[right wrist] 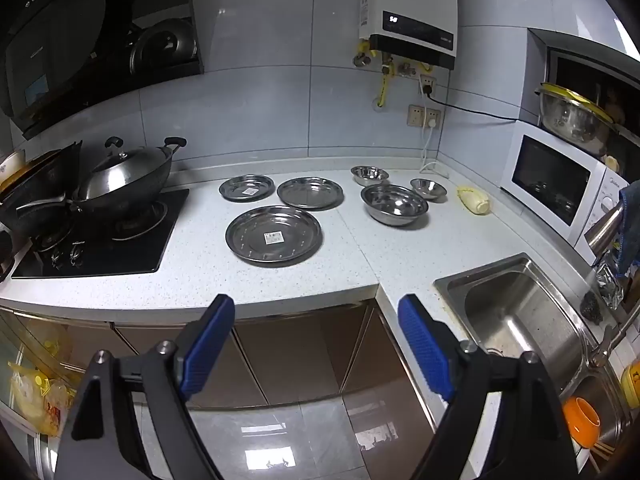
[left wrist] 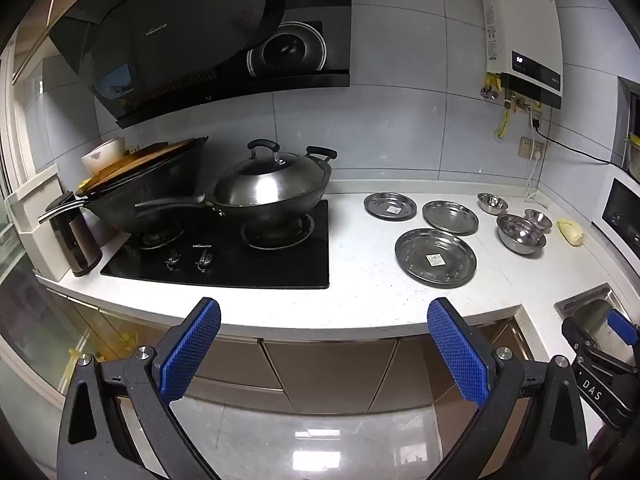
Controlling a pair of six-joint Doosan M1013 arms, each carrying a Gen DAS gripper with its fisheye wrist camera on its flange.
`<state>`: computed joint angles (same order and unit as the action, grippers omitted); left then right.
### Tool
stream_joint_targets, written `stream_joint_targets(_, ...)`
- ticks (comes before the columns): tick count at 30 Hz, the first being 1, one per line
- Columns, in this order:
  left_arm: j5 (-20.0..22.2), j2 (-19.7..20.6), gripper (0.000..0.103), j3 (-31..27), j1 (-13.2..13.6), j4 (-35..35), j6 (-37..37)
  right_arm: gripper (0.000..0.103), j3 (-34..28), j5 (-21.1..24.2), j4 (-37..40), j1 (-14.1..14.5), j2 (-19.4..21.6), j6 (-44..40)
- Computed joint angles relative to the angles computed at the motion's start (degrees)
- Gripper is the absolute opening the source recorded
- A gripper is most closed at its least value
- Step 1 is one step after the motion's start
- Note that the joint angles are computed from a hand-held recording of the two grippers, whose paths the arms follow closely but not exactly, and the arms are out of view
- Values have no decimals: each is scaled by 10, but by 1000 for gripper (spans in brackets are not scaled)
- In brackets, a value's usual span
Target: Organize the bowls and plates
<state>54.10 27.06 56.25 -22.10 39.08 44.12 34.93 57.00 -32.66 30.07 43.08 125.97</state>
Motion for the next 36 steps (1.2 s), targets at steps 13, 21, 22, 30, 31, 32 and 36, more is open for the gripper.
stream_joint_targets(13,2,6,102,-5,3,-19,8,84,-9,2,11,-4,6,-4)
stream_joint_targets(21,9,9,102,-11,4,-28,15,84,1,-6,9,-4,6,6)
stream_joint_targets(22,10,10,102,-11,4,-28,15,84,1,-6,11,-5,6,6)
stream_joint_targets(30,13,12,102,-16,6,-37,16,84,7,-7,7,-5,3,15)
stream_joint_targets(31,14,12,102,-16,6,-36,15,84,8,-8,6,-5,3,17)
stream_joint_targets(32,14,12,102,-15,6,-35,14,84,8,-8,5,-4,3,17)
stream_joint_targets(36,13,11,102,-14,5,-30,11,84,9,-8,6,-5,2,16)
